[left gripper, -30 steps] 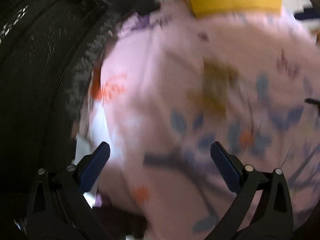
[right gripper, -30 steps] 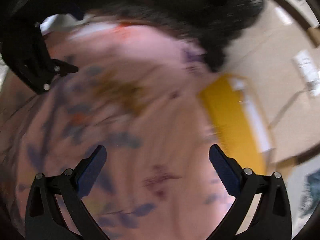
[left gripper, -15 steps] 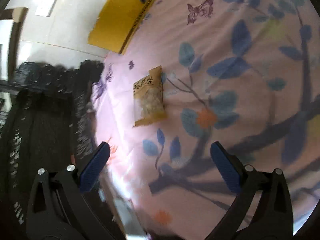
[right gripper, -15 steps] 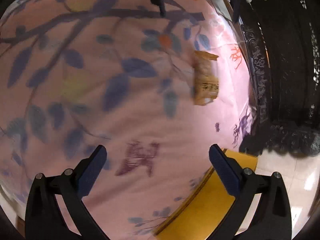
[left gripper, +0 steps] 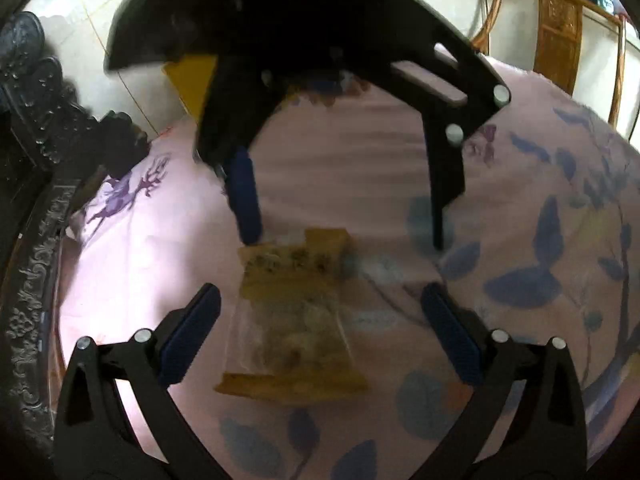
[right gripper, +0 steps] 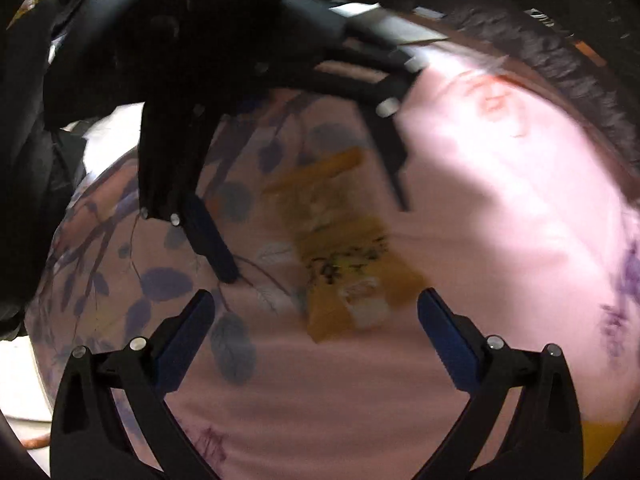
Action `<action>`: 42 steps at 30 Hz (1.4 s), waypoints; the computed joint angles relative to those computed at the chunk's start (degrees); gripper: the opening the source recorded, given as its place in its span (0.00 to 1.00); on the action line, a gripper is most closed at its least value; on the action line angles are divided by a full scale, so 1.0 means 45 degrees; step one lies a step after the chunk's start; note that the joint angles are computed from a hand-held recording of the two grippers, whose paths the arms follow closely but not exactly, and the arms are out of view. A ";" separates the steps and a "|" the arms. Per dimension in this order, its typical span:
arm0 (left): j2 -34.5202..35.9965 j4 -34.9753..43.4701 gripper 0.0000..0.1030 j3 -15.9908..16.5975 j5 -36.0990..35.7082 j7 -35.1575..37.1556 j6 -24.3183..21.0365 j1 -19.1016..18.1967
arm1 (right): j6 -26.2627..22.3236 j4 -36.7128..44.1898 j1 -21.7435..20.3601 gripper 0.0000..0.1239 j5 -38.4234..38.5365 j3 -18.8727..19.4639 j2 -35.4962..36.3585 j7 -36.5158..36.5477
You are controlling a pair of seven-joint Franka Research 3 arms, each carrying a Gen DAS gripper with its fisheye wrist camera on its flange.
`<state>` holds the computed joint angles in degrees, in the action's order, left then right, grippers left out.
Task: Organize snacks
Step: 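Close both tools together on the brown peanut bag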
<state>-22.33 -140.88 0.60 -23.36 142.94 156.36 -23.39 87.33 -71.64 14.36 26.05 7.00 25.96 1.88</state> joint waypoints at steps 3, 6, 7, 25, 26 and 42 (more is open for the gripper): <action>0.0210 0.0290 0.98 0.0076 -0.0185 0.0038 -0.0473 0.0035 | 0.0370 -0.0698 -0.0486 0.82 0.1438 0.0191 -0.0083 -0.0438; 0.0446 0.0663 0.98 0.0107 -0.0492 -0.0002 -0.1115 0.0180 | 0.1535 -0.2125 -0.0686 0.82 0.2157 0.0260 -0.0773 -0.1854; 0.0577 0.0831 0.98 0.0062 -0.0612 -0.0040 -0.1342 0.0261 | 0.1814 -0.2416 -0.0624 0.82 0.2083 0.0235 -0.0966 -0.2205; 0.1486 0.2123 0.98 -0.0847 -0.1888 0.0015 -0.3386 0.1840 | 0.2492 -0.3494 -0.0366 0.82 0.2237 -0.0003 -0.1660 -0.2734; 0.1520 0.2165 0.98 -0.0821 -0.1912 0.0088 -0.3427 0.1851 | 0.2378 -0.3395 -0.0394 0.82 0.2225 -0.0009 -0.1641 -0.2731; 0.1662 0.2426 0.98 -0.0759 -0.2511 0.0500 -0.3930 0.2037 | 0.1906 -0.2915 -0.0461 0.72 0.2234 0.0087 -0.1337 -0.2943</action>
